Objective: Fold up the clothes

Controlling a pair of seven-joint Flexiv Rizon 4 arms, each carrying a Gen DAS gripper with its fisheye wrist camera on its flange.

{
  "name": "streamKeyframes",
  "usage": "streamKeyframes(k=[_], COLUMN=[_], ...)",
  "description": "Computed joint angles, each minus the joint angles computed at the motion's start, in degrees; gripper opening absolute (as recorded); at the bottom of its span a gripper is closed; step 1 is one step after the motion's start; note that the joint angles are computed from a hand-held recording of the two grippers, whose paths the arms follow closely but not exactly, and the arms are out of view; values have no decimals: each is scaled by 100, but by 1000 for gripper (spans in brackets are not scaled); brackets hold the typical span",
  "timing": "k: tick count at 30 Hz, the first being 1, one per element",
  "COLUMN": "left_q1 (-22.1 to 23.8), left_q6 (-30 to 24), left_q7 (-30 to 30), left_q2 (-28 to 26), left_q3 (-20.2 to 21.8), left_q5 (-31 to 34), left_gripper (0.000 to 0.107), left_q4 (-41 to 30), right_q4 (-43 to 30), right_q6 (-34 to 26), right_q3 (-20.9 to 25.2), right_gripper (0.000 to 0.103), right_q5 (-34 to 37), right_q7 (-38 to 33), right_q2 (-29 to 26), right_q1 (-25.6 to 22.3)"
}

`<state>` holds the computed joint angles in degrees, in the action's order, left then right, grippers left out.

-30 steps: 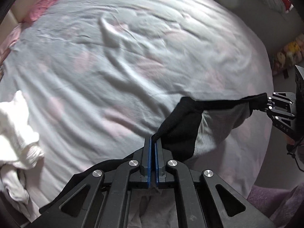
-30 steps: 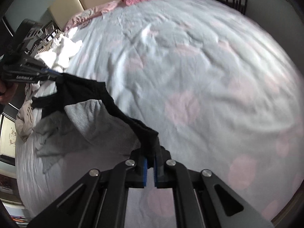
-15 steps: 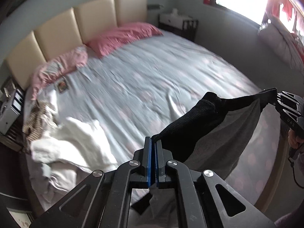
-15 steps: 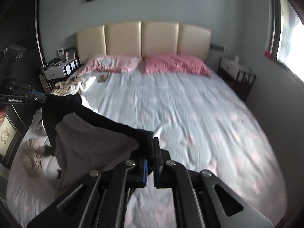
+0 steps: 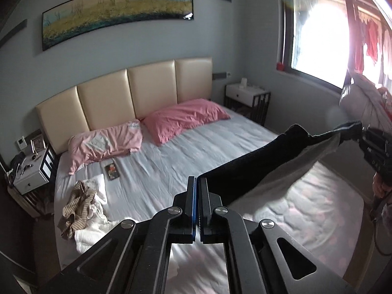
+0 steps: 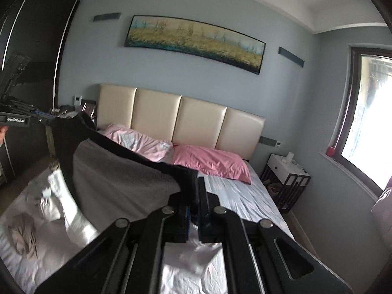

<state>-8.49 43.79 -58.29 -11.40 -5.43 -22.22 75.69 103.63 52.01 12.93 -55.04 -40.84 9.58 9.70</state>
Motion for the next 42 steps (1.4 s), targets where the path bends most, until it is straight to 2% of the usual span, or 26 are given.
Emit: streamKeyframes(k=[4, 10, 18, 23, 27, 30, 33, 37, 41, 42], left_q1=[-115, -268, -426, -431, -386, -387, -415, -425, -450, -459], left_q6=[146, 205, 291, 57, 94, 404, 840, 1171, 1436, 1493], left_q7=[184, 197, 139, -106, -483, -811, -1056, -1175, -1098, -1078], left_q2=[340, 693, 1161, 1535, 1462, 1260, 1004, 663, 427, 384], left_q3=[61, 196, 281, 321, 322, 290, 249, 189, 81, 55], left_q5=[-137, -76, 201, 697, 798, 774, 756, 471, 110, 34], left_gripper=[1, 1, 0, 0, 0, 0, 1, 2, 3, 8], left_q4=[1311, 3190, 4977, 5381, 5506, 5631, 5779, 5886, 5955, 5969], right_q4=[790, 2382, 3869, 4173, 4391, 4564, 4739, 4869, 4882, 4875], right_q6=[-235, -156, 163, 91, 234, 504, 766, 1003, 808, 661], right_q3=[185, 446, 914, 1070, 1014, 933, 953, 939, 981, 998], right_gripper=[3, 3, 3, 3, 3, 3, 4, 6, 8, 8], right_q5=[629, 2044, 3508, 4109, 4226, 4265, 4159, 4121, 4611, 4785], right_q7=[-75, 375, 863, 610, 391, 259, 409, 683, 878, 901], right_q2=[314, 676, 952, 1069, 722, 331, 21, -304, -89, 65], right_q1=[112, 433, 1364, 2015, 2208, 2248, 2256, 2286, 2355, 2379])
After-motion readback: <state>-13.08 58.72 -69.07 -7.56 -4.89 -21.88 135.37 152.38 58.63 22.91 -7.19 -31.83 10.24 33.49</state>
